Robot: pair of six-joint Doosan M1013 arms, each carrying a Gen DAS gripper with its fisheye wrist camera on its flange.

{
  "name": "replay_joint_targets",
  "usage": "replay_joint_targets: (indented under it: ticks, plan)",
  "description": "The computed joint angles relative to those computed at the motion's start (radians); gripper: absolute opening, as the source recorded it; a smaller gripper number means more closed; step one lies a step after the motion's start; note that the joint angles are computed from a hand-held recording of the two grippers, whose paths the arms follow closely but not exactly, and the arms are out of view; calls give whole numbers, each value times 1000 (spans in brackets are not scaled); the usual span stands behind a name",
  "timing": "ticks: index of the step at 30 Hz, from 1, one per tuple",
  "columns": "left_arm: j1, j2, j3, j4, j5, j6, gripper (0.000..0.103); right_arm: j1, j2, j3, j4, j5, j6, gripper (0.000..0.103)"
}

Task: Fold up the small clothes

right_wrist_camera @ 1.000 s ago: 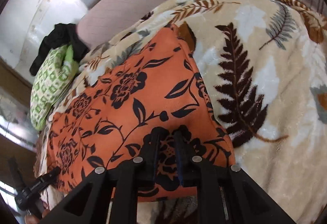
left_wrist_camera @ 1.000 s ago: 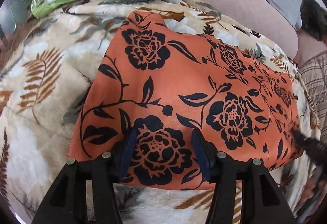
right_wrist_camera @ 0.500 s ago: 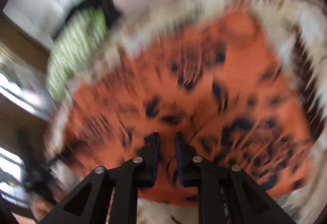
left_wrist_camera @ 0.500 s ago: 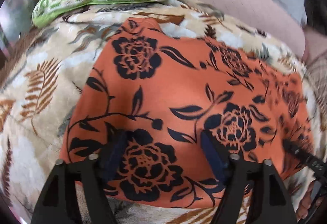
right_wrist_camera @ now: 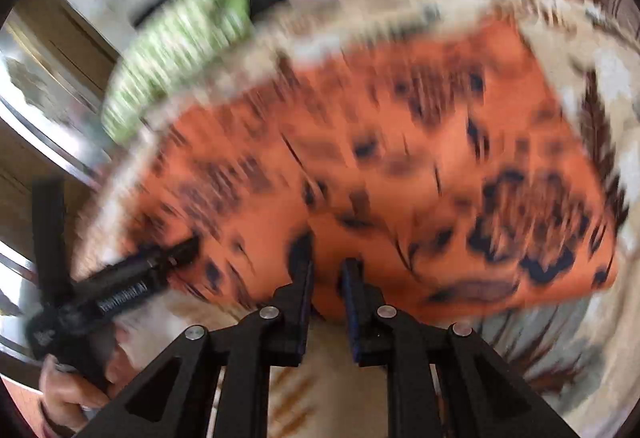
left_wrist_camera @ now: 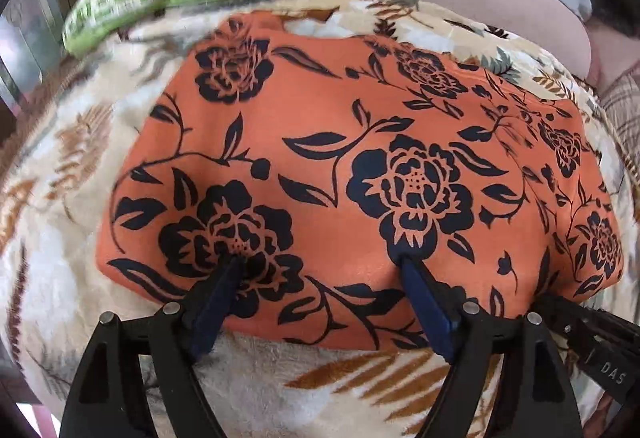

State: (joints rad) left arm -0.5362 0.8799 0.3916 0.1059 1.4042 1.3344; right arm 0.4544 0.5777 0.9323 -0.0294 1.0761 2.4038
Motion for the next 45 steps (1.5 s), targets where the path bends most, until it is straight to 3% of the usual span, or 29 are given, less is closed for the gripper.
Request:
replay_joint_targets:
  ticks: [1,2,5,6,11,13,15,18,22,27,34,45]
  plan:
    - [-2,-2,-2,3,10,3,83,-7,-1,16,46,9,4,18]
    - [-2,-23,32,-1,-14,-3,83,-7,-25,49,40,-34,45,18]
    - [-1,-162,268,-20,-219,-51,83,-11,-96,134,26,-148,131,18]
    - [-2,-197,325,-29,-268,-60,83,-1,-136,186,-36,-222,166,18]
    - [-25,-302,487,70,-447,-127,83,43,-269,358,-311,-415,392,20]
    - [-41,-332,532,156,-507,-184,83,61,-295,388,-432,-429,488,34]
    - [-48,-357,571,230,-549,-236,83,90,-305,398,-592,-407,611,85]
    - [-52,-368,593,320,-574,-303,85,126,-306,410,-796,-373,764,85]
    - [-40,-361,582,305,-555,-284,85,120,-281,375,-726,-314,669,85]
    - [-23,-343,556,275,-534,-283,85,93,-270,376,-636,-316,653,85]
    - [-20,-319,523,269,-516,-259,85,75,-226,328,-562,-260,601,85]
    - [-17,-287,474,262,-487,-217,85,65,-181,273,-564,-192,533,77]
